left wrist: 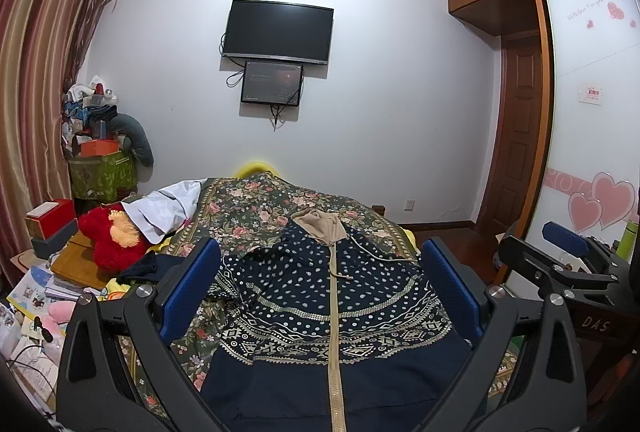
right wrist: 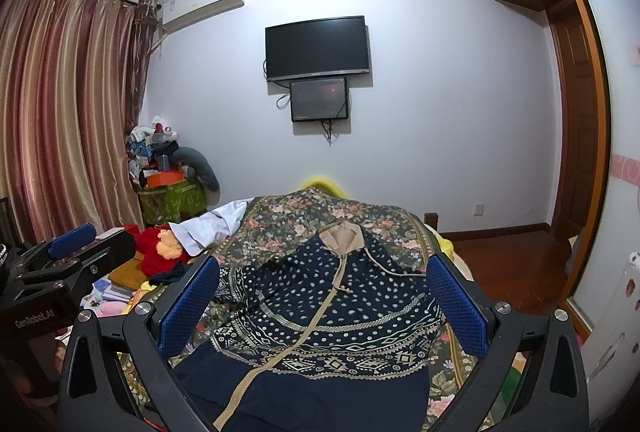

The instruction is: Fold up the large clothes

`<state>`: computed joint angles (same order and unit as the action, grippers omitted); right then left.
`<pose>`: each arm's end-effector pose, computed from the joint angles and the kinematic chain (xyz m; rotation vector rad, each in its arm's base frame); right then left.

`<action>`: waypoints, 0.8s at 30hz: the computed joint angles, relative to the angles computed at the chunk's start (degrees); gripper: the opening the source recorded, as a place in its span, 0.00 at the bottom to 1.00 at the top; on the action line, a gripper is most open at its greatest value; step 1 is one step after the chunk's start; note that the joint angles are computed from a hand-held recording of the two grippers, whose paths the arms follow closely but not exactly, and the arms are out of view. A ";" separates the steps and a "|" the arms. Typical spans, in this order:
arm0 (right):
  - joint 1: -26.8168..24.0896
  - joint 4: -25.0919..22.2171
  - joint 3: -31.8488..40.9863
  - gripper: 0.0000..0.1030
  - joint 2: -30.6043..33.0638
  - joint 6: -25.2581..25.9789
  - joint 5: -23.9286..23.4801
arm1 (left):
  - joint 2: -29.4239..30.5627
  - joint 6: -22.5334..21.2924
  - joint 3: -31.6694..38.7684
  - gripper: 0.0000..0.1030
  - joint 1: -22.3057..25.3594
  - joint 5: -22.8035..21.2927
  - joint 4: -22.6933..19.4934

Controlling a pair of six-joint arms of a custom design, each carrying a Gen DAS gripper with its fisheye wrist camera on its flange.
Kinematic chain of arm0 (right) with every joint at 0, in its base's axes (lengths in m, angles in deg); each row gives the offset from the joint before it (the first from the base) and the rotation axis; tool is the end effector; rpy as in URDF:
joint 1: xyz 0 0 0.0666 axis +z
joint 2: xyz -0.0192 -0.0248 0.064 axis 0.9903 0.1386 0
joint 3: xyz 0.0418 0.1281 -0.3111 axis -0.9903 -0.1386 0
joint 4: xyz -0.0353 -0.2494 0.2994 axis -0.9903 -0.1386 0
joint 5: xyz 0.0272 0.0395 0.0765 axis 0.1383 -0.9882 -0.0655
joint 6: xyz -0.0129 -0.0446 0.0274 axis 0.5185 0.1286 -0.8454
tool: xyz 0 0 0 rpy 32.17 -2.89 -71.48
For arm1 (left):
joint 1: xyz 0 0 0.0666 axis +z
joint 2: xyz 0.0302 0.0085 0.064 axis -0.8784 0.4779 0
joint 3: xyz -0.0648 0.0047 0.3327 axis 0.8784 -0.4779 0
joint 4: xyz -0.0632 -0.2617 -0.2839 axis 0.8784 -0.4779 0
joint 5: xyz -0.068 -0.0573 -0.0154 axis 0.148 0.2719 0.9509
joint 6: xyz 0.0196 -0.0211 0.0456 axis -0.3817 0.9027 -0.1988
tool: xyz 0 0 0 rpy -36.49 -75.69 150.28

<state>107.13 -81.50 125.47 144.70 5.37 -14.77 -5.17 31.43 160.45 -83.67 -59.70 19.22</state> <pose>0.3421 0.1480 0.6302 -0.0719 1.8123 0.1232 0.3666 -0.1439 0.6448 0.0909 1.8016 -0.2351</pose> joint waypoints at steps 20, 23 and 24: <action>-4.61 -5.81 19.72 1.00 21.98 0.57 -6.22 | 15.96 -1.83 12.88 0.98 12.01 4.88 -8.44; -4.71 -10.38 29.52 1.00 30.50 2.08 -5.87 | 20.02 -1.95 14.88 0.98 14.72 4.16 -9.22; -4.75 -12.32 33.39 1.00 33.69 2.47 -6.04 | 21.31 -1.83 15.36 0.98 15.65 3.93 -9.24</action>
<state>102.38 -93.82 158.87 178.39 7.84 -20.81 16.14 29.61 175.82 -68.01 -55.78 9.98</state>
